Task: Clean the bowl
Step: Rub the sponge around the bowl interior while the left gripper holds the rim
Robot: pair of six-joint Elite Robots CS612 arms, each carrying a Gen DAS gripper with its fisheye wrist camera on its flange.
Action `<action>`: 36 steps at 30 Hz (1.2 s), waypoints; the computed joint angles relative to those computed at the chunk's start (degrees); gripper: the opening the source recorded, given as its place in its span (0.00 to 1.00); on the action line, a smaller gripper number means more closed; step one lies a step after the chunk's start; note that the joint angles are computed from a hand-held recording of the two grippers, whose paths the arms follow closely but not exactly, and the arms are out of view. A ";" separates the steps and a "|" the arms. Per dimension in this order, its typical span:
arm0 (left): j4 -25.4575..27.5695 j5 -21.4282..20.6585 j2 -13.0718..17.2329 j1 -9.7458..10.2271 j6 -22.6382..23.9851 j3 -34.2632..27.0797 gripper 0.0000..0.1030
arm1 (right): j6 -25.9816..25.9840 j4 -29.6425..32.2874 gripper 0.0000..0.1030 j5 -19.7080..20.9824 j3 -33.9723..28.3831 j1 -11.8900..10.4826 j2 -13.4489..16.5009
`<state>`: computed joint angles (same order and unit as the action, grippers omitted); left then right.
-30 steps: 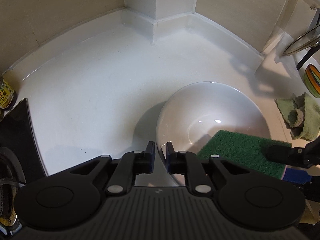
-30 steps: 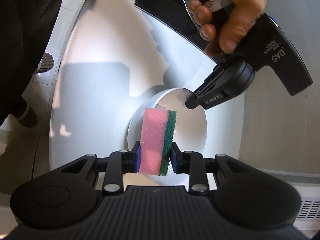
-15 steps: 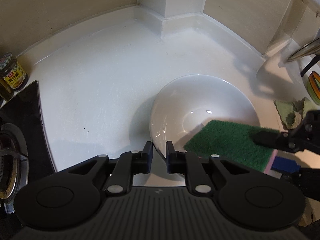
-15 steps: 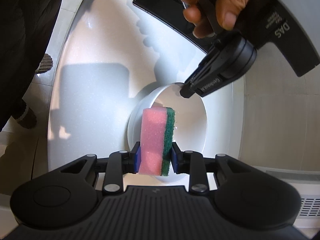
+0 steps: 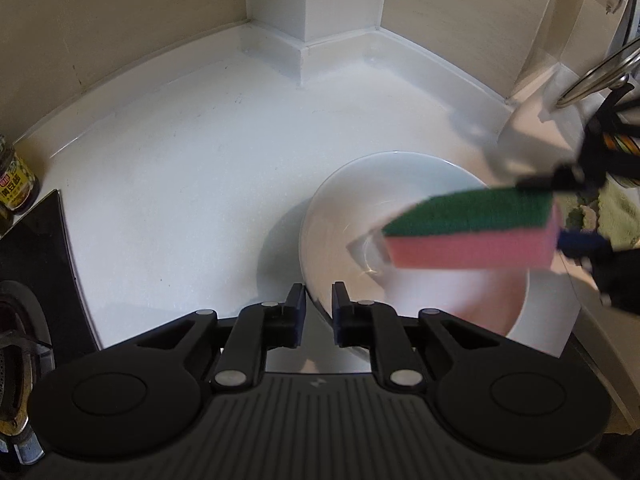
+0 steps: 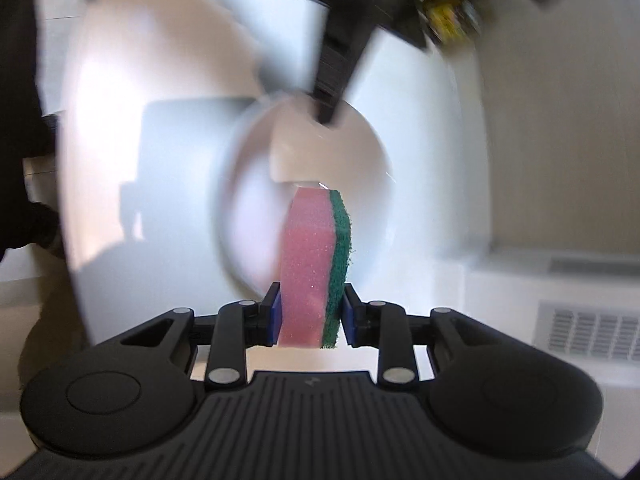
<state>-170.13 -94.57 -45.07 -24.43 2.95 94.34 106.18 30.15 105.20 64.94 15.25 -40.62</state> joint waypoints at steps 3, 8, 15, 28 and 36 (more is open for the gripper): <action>-0.59 -0.29 0.09 0.08 0.47 0.08 0.14 | 1.53 1.78 0.24 1.00 -2.82 0.46 1.80; -1.03 -1.05 0.24 0.41 -0.03 -0.02 0.14 | 0.87 5.38 0.25 -5.87 -4.04 0.92 2.39; -2.03 -1.23 0.35 0.58 0.21 0.10 0.11 | 0.64 12.83 0.24 -6.41 -4.67 -0.03 1.68; -4.37 -1.46 0.62 0.80 0.85 0.46 0.08 | 5.66 15.34 0.24 -12.07 -4.23 -1.58 1.06; -4.92 -1.24 0.66 0.79 2.21 0.53 0.07 | 3.47 10.26 0.24 -9.89 -2.96 -1.07 1.14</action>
<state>-175.05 -95.81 -44.41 -23.65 5.16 94.86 109.64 40.41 95.31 61.98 14.18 -39.49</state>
